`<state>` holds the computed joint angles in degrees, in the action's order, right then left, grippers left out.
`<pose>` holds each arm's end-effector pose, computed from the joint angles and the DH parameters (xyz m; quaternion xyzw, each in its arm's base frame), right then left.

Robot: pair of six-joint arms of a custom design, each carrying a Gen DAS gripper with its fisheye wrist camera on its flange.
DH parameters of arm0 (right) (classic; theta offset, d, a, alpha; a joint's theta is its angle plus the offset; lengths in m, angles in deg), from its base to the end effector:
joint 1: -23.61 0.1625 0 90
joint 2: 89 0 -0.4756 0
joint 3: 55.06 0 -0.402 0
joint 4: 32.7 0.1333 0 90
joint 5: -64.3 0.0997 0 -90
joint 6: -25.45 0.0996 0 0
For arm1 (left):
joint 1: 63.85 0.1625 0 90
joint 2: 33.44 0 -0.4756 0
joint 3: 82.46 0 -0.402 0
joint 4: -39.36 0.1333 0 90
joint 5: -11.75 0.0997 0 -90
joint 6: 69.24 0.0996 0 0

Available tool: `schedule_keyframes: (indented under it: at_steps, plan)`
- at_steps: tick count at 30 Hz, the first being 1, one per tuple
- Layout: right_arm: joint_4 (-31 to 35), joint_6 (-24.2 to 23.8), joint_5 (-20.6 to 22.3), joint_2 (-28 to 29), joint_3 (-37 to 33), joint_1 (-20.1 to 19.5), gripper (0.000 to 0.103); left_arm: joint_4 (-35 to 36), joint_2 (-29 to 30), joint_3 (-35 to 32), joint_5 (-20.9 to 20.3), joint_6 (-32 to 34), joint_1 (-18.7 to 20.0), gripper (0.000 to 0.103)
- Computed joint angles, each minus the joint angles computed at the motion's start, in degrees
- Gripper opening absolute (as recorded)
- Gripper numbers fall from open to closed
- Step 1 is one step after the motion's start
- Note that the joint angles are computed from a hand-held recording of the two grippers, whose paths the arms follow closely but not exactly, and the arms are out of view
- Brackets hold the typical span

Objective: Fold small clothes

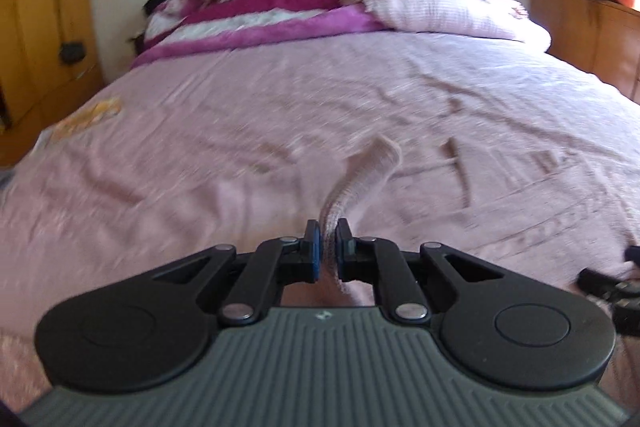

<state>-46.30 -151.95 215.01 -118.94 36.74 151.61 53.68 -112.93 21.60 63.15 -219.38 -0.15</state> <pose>0.3812 -0.4125 -0.0573 0.0736 -0.8229 0.4521 0.3362 -0.0243 -0.4903 0.3365 0.2750 0.8184 -0.3977 0.3107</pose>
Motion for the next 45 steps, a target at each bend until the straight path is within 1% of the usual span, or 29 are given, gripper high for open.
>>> schedule_keyframes:
  at_steps: [4, 5, 6, 8, 11, 14, 20, 24, 27, 31, 32, 34, 36, 37, 38, 39, 40, 41, 42, 44, 45]
  plan:
    - [0.12, -0.17, 0.27, 0.26, -0.3, 0.0, 0.091, 2.91, -0.76, -0.82, -1.66, -3.61, 1.6, 0.014]
    - [0.06, -0.26, 0.31, 0.27, -0.33, -0.03, 0.091, 3.95, -0.58, -1.23, -2.56, -5.11, 1.83, 0.017]
    - [0.03, -0.3, 0.33, 0.31, -0.36, -0.04, 0.091, 5.03, -0.52, -1.57, -3.29, -6.43, 2.11, 0.022]
    - [0.06, -0.33, 0.34, 0.3, -0.36, -0.04, 0.091, 6.82, -0.26, -2.22, -4.18, -8.66, 2.74, 0.027]
    - [0.09, -0.39, 0.37, 0.39, -0.46, -0.08, 0.091, 8.53, -0.59, -2.82, -3.4, -10.95, 4.07, 0.028]
    - [0.17, -0.33, 0.4, 0.45, -0.57, -0.05, 0.092, 9.15, -1.39, -2.91, -2.58, -12.11, 4.58, 0.033]
    - [-0.31, 0.93, -0.39, -0.18, 0.05, -0.23, 0.092, 8.8, -2.97, -3.18, -2.21, -13.0, 5.18, 0.034]
    - [-0.24, 1.5, -0.21, -0.46, -0.47, -0.07, 0.092, 9.09, -2.05, -4.23, -3.73, -13.22, 6.03, 0.034]
    - [-2.27, -0.29, 0.05, -1.4, -0.41, -0.31, 0.092, 9.09, -2.1, -4.17, -3.11, -13.65, 6.78, 0.034]
    - [-2.53, -3.49, 1.13, -2.1, -2.15, -1.99, 0.092, 8.39, -2.34, -3.66, -3.21, -12.26, 6.65, 0.034]
    - [-2.0, -3.65, 1.68, -2.11, -2.91, -2.6, 0.092, 8.36, -2.43, -3.68, -2.98, -12.1, 6.63, 0.034]
    - [0.13, -2.03, 2.04, -2.16, -4.43, -4.09, 0.092, 8.0, -2.79, -3.67, -2.02, -12.01, 6.75, 0.034]
    - [3.56, 1.93, 1.15, -2.27, -5.61, -5.66, 0.09, 7.36, -3.2, -3.61, -0.61, -11.66, 7.05, 0.034]
    - [5.62, 4.46, -0.02, -2.47, -5.94, -6.59, 0.088, 7.02, -3.23, -3.62, -0.33, -11.39, 7.15, 0.034]
    - [6.94, 6.19, -1.72, -2.79, -5.85, -7.32, 0.077, 6.79, -3.13, -3.66, -0.39, -11.13, 7.19, 0.034]
    - [6.52, 6.08, -3.12, -3.33, -5.15, -7.8, 0.056, 6.85, -2.77, -3.82, -0.9, -10.95, 7.16, 0.034]
    - [4.53, 4.41, -4.22, -4.11, -3.94, -7.96, 0.046, 7.09, -2.19, -4.08, -1.82, -10.91, 7.09, 0.034]
    - [2.8, 3.07, -3.39, -4.35, -3.42, -7.72, 0.024, 7.07, -1.85, -4.17, -2.23, -10.8, 7.14, 0.034]
    - [1.38, 2.22, -2.21, -4.5, -3.08, -7.46, 0.015, 6.85, -1.77, -4.09, -2.33, -10.57, 7.19, 0.034]
    - [-0.14, 2.16, -0.1, -4.62, -2.75, -7.38, 0.013, 6.15, -1.76, -3.78, -2.5, -9.76, 7.22, 0.033]
    - [1.08, 3.01, 0.29, -4.27, -3.25, -7.59, 0.013, 5.96, -1.66, -3.73, -2.61, -9.55, 7.27, 0.033]
